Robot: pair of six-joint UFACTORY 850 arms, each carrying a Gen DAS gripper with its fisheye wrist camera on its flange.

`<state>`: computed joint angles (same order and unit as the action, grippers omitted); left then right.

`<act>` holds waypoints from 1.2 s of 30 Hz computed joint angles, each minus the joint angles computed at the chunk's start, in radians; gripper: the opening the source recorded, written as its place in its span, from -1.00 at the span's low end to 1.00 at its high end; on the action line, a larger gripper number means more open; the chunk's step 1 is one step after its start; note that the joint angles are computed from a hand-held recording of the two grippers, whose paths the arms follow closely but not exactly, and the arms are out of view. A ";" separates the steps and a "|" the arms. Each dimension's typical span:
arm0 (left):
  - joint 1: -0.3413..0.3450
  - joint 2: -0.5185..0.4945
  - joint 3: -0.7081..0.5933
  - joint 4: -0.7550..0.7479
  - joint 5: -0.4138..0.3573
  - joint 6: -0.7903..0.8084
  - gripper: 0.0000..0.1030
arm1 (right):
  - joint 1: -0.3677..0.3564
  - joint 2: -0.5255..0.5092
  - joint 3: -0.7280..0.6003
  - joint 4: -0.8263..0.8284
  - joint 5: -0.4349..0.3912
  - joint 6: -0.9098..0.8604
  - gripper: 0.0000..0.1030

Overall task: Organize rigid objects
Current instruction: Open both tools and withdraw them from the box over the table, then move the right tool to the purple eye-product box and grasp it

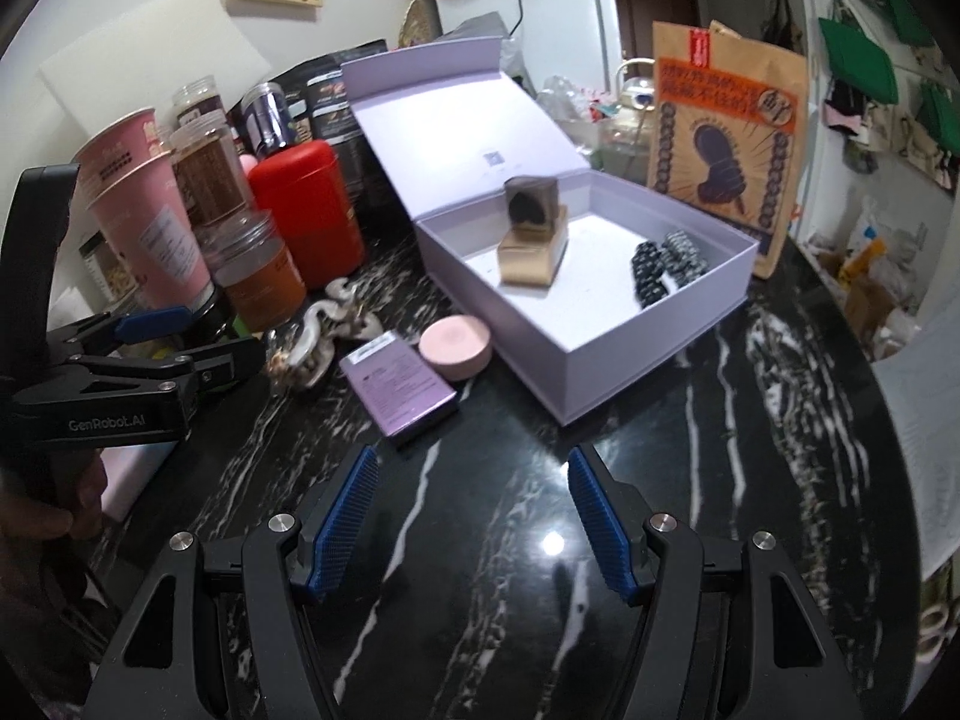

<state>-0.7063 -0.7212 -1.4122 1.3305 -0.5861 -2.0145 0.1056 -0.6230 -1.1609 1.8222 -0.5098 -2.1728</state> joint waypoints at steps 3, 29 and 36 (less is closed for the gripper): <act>0.004 0.008 0.026 0.036 0.022 -0.054 0.94 | 0.004 -0.012 -0.007 -0.030 -0.013 0.019 0.29; 0.093 -0.020 0.082 0.352 0.192 -0.412 0.94 | 0.068 -0.212 -0.265 -0.378 -0.073 0.262 0.29; 0.107 -0.040 0.054 0.307 0.210 -0.338 0.93 | 0.096 -0.240 -0.301 -0.398 -0.028 0.236 0.29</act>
